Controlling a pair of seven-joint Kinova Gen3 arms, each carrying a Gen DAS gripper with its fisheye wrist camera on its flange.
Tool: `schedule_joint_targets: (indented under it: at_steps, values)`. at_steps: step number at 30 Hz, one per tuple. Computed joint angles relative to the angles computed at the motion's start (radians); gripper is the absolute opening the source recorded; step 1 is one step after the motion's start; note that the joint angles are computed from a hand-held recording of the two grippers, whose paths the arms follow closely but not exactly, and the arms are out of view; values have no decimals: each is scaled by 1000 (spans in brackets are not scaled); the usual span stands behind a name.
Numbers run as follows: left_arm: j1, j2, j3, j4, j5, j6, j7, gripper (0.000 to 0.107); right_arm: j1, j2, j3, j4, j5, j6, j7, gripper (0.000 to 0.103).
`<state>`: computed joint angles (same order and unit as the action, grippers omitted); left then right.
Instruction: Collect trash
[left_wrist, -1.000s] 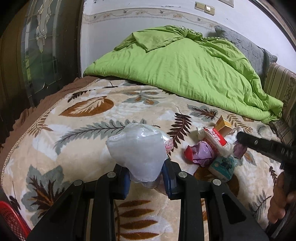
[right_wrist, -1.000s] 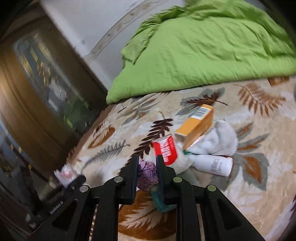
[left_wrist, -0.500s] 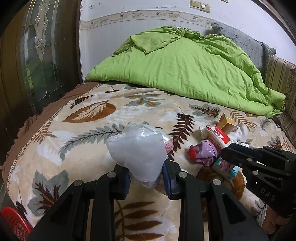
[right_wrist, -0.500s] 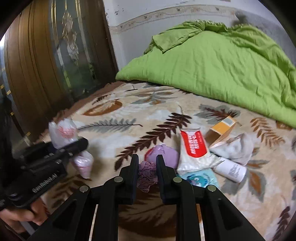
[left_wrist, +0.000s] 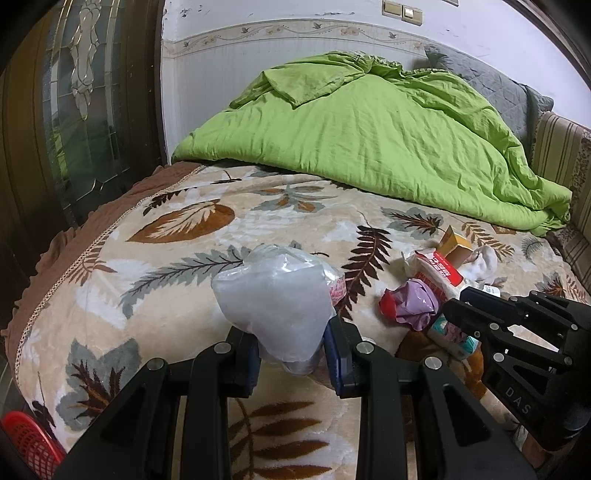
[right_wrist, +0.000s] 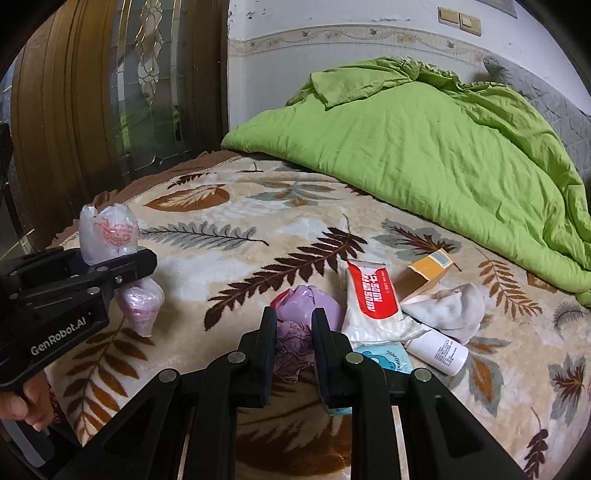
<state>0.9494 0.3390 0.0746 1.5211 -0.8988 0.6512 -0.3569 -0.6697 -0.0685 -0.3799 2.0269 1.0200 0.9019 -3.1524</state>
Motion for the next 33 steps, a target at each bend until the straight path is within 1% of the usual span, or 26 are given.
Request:
schedule_joint_targets:
  at_steps: [5, 10, 16, 33]
  values:
    - [-10, -4, -2, 9, 7, -9, -4, 28, 0, 3, 2, -4, -3, 10, 2, 21]
    - [-7, 0, -1, 3, 4, 0, -5, 28, -13, 10, -6, -10, 11, 45, 1, 21]
    - [-5, 1, 1, -1, 5, 5, -6, 28, -27, 15, -2, -14, 15, 64, 8, 21]
    - [-4, 2, 0, -1, 1, 7, 4, 28, -36, 15, -1, -15, 18, 72, 13, 21]
